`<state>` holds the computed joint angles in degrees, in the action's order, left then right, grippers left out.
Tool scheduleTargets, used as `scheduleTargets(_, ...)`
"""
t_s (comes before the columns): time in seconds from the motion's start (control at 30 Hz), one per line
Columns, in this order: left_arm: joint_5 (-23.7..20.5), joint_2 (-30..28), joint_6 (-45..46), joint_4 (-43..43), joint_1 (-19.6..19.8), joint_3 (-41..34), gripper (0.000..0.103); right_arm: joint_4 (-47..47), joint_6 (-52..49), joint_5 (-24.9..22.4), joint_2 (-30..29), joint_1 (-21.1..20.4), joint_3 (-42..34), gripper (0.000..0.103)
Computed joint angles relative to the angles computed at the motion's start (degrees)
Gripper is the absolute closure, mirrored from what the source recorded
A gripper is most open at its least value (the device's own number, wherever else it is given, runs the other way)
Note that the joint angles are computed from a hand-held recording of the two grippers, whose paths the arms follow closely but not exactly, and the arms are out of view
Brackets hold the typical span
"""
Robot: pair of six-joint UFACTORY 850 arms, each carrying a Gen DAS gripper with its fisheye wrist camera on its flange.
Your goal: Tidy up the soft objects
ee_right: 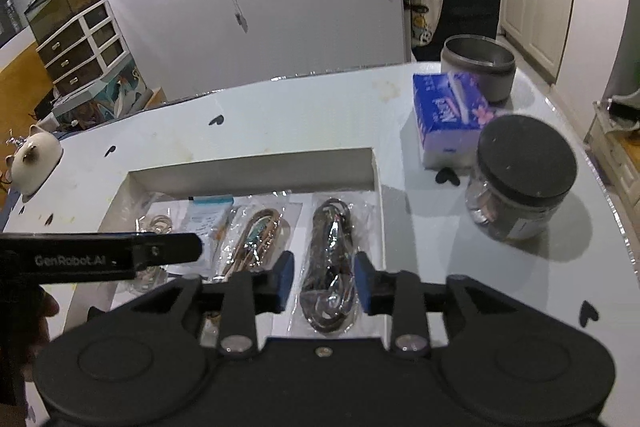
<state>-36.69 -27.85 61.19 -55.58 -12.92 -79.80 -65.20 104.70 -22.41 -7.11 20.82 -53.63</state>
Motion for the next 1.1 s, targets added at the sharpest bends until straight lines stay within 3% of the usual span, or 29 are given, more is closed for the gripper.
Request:
scheduleTargets(0.27,2.9,5.9,4.1,-2.7,2.0,5.7,0.012,-3.2,3.1,-3.9,3.4,3.2,1.6,0.036)
scheduleTargets(0.43,3.2,9.1,7.3,-4.8,3.9,8.5,0.0,-5.2,4.9,-7.9,4.9,6.0,1.8,0.026)
scheduleTargets(0.8,1.5,16.3,16.8,-9.1,9.9,14.9,0.0,-5.8,9.7,-20.2,6.7,15.0,0.9,0.003)
scheduleTargets(1.1,-3.7,20.8,23.6,-11.0,17.0,18.9,0.0,-3.8,14.1,-30.3,6.0,23.7,-0.8,0.0)
